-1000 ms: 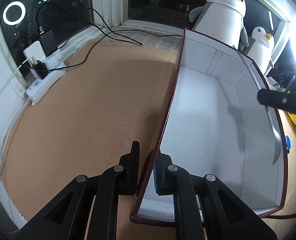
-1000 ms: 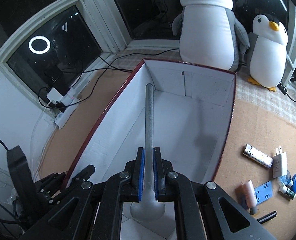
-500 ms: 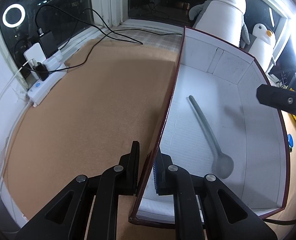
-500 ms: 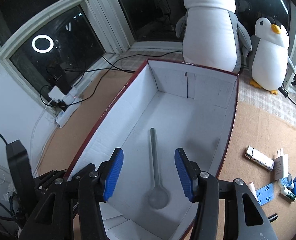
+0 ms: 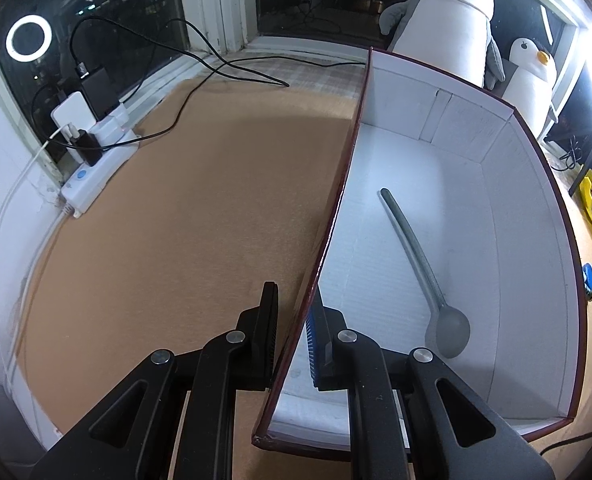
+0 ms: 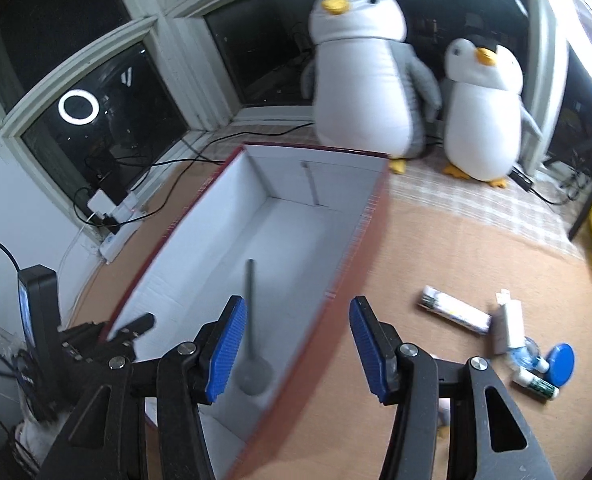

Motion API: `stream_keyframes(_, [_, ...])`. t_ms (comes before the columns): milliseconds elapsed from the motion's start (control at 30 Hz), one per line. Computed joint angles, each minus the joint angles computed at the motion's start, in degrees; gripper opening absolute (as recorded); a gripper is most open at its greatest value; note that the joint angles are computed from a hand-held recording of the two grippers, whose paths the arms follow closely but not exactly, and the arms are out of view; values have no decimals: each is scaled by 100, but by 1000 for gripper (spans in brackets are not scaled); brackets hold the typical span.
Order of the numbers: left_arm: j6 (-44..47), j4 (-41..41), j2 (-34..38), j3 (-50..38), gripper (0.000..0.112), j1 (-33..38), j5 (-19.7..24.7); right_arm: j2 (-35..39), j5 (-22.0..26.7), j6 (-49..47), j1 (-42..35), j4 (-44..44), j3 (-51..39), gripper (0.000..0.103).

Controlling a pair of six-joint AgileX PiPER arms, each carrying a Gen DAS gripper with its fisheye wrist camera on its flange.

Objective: Organize rigid objects
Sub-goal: 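Grasp the pink lotion bottle with the right gripper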

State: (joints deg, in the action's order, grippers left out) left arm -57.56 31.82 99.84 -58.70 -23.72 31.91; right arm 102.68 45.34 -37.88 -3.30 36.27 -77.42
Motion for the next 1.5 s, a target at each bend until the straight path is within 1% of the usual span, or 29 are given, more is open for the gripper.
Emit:
stream_keyframes(133, [7,-4,32,-68,12,-26,107,32,14,-418,-466,161,124,51])
stream_keyframes(200, [-9,11,46,-98,12,-46,161,107,111,-671,-744,260,128,52])
stream_keyframes(233, [-19,18,53,-114,12,-58,190,163,160,-737,-857,263,105,54])
stream_keyframes(367, [-63,50,84,-168,13,-103,284,352,204,-922,-1173,143,54,55])
stream_keyframes(467, [-81,69,111,-207,13,-116,338,493,234,-1017,-1313,-25,12,55])
stream_keyframes(700, [-137,95,137,-253,14,-146,418,703,-4,-1097,-1257,-569,167,55])
stream_keyframes(767, [-156,106,142,-258,14,-153,429,749,-64,-1159,-1188,-639,232,52])
stream_keyframes(867, [-160,104,140,-256,14,-151,430,832,-162,-1155,-1031,-783,298,43])
stream_keyframes(933, [-155,102,139,-253,14,-148,425,907,-201,-1068,-927,-892,287,36])
stream_keyframes(1067, [-158,105,130,-239,14,-145,415,1070,-293,-915,-768,-1093,231,30])
stream_keyframes(1433, [-154,101,119,-221,14,-137,397,1331,-330,-618,-638,-1513,11,19])
stream_keyframes(1500, [-149,102,119,-218,14,-133,394,1362,-332,-608,-639,-1534,-34,18])
